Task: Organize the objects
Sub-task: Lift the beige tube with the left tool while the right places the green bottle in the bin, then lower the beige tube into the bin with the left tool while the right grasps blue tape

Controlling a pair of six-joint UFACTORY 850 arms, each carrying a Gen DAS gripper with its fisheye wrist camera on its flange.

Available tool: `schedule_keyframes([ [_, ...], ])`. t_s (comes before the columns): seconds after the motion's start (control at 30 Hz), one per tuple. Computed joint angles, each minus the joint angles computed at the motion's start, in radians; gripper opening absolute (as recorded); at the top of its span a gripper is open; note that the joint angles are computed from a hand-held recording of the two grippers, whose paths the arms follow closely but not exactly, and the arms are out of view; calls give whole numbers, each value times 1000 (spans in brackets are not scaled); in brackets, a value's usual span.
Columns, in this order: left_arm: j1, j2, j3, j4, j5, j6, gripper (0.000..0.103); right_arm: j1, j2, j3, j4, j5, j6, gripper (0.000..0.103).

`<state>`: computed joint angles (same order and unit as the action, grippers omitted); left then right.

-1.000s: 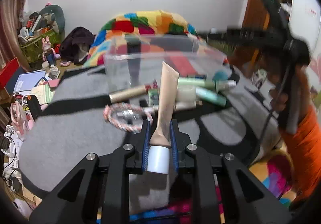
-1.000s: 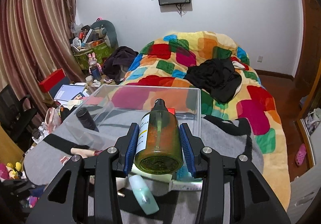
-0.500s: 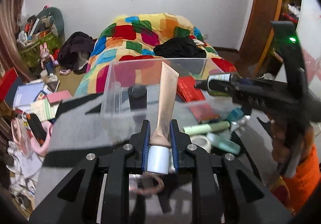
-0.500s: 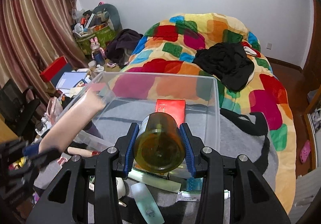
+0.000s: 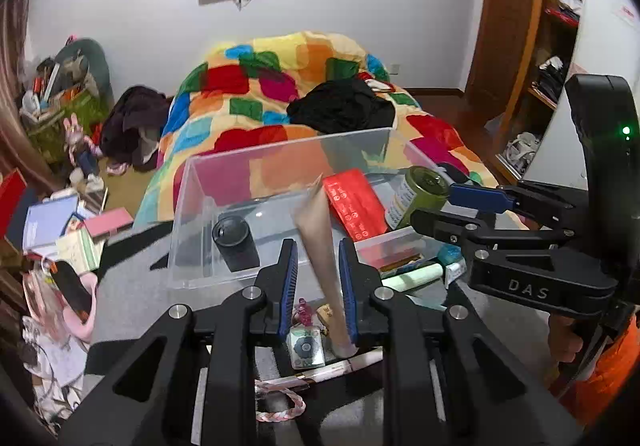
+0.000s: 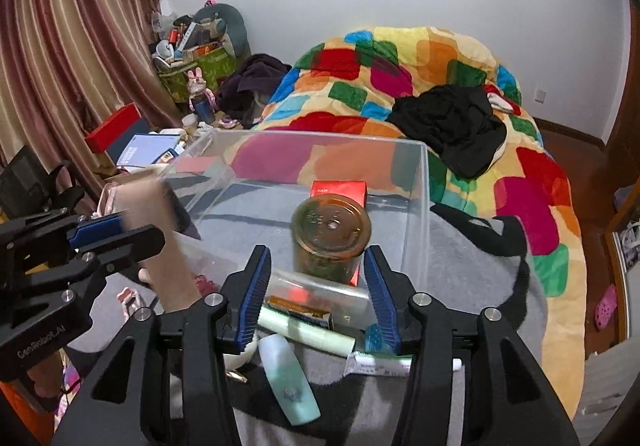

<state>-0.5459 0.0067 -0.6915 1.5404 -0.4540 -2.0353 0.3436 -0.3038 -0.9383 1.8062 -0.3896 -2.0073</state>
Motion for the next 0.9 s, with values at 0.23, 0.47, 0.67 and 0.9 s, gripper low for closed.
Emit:
schedule_keyframes([
  [0.23, -11, -8, 12, -21, -6, 26, 35, -6, 48, 46, 97, -8, -108, 48],
  [0.47, 20, -60, 14, -24, 68, 3, 42, -42, 97, 115, 212, -32, -233, 59],
  [0.67, 54, -112, -12, 6, 143, -44, 13, -78, 97, 143, 196, -26, -224, 59],
  [0.9, 35, -82, 18, 55, 119, -127, 3, -100, 60, 143, 251, 36, -301, 64],
])
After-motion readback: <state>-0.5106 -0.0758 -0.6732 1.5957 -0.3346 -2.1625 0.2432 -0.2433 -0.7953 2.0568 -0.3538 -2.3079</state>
